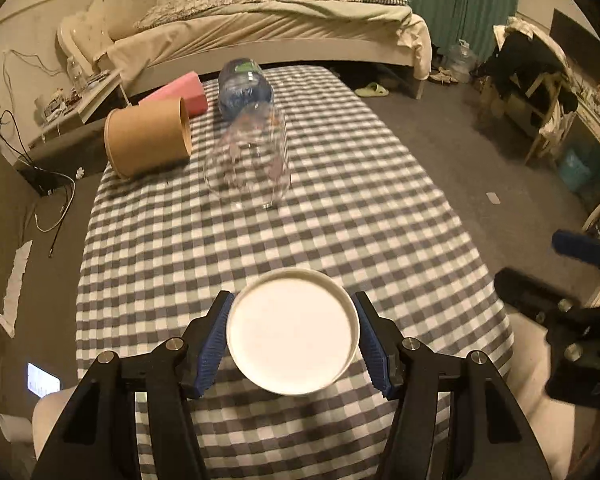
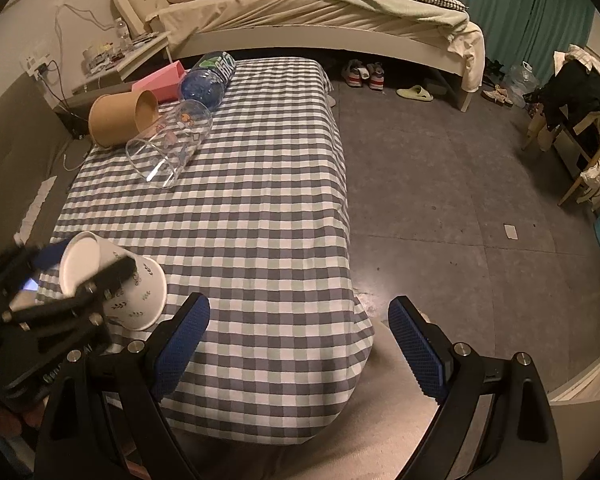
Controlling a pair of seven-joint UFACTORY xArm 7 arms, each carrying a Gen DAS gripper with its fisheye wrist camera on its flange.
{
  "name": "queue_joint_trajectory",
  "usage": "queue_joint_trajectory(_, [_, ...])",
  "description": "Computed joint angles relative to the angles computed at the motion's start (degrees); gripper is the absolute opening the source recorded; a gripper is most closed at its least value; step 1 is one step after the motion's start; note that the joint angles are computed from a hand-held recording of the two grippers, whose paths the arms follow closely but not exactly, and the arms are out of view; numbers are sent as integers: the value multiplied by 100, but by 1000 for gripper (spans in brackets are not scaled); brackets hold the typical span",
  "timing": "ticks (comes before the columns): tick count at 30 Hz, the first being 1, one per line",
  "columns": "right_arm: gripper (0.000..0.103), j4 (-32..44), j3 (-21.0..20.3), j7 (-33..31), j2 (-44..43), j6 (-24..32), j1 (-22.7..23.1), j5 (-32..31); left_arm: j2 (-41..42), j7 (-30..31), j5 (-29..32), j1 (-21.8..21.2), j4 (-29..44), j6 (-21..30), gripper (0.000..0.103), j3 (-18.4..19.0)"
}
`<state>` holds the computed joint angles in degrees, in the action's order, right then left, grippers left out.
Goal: Flip cup upside down
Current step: 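Rotate the white cup with the left gripper so its rim faces down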
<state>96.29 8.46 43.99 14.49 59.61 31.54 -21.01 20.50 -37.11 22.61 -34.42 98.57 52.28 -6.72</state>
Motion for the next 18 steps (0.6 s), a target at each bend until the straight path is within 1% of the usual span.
queue_joint_trajectory(7, [91,-53,16,46,-90,42,25,-51,-84,-58,-11,31,-92,-137,62,0])
queue_joint_trajectory(12, [91,-72,36,96,-171,59,26,-115,-158,-103,91,46,-46,-226,62,18])
queue_joint_trajectory(18, [91,-168,75,263,-400,-159,40,-297,-366,-322,237,97,10,-493,62,62])
